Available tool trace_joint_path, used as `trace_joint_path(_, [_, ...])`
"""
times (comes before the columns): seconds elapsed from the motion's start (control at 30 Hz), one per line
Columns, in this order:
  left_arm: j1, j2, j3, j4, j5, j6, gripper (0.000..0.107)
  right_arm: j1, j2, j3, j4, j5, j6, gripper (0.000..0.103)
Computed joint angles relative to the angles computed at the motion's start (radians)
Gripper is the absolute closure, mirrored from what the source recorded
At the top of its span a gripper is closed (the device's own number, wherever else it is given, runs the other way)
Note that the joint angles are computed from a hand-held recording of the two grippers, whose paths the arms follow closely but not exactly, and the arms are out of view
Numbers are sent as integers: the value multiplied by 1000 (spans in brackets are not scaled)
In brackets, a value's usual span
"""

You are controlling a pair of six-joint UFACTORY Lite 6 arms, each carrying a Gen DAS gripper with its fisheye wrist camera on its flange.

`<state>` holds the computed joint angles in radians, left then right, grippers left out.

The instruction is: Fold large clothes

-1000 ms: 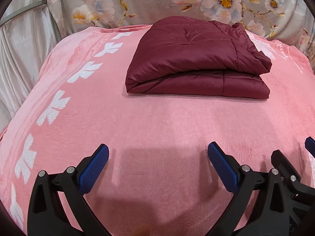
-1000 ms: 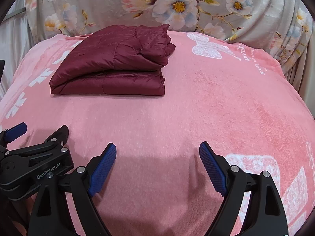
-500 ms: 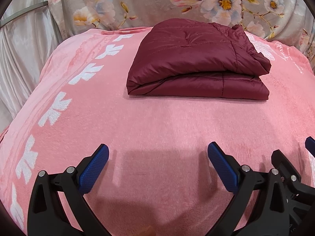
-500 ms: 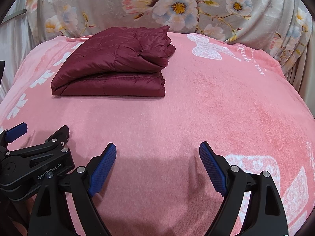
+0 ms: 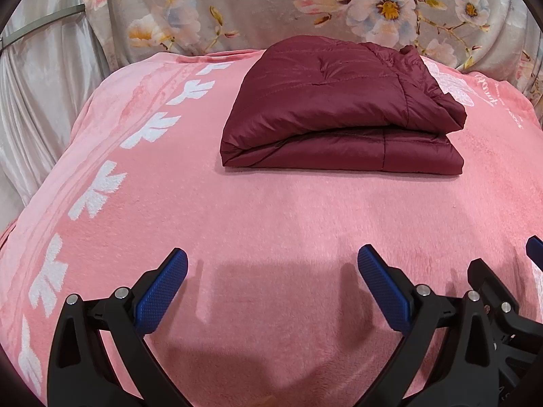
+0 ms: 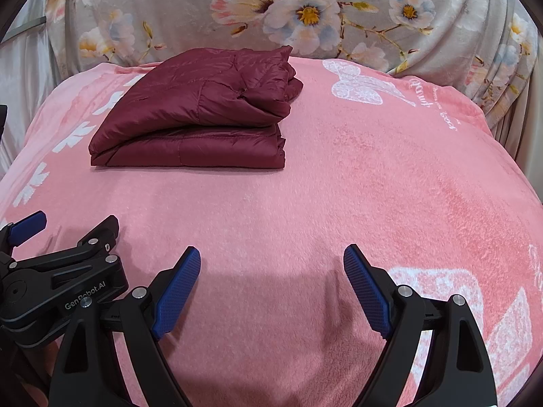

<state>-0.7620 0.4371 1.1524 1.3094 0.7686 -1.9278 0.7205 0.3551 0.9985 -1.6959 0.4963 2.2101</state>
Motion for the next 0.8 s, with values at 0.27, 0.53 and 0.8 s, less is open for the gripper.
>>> trace_joint_path(0.27, [-2, 2, 2, -1, -1, 2, 10, 1, 0, -1, -2, 2, 4, 19])
trace_joint_path(0.53, [-6, 8, 8, 0, 9, -1, 11, 0, -2, -8, -15, 3, 16, 19])
trace_joint_path(0.8, [-16, 11, 10, 8, 24, -12, 15, 6, 2, 27, 42, 13, -51, 19])
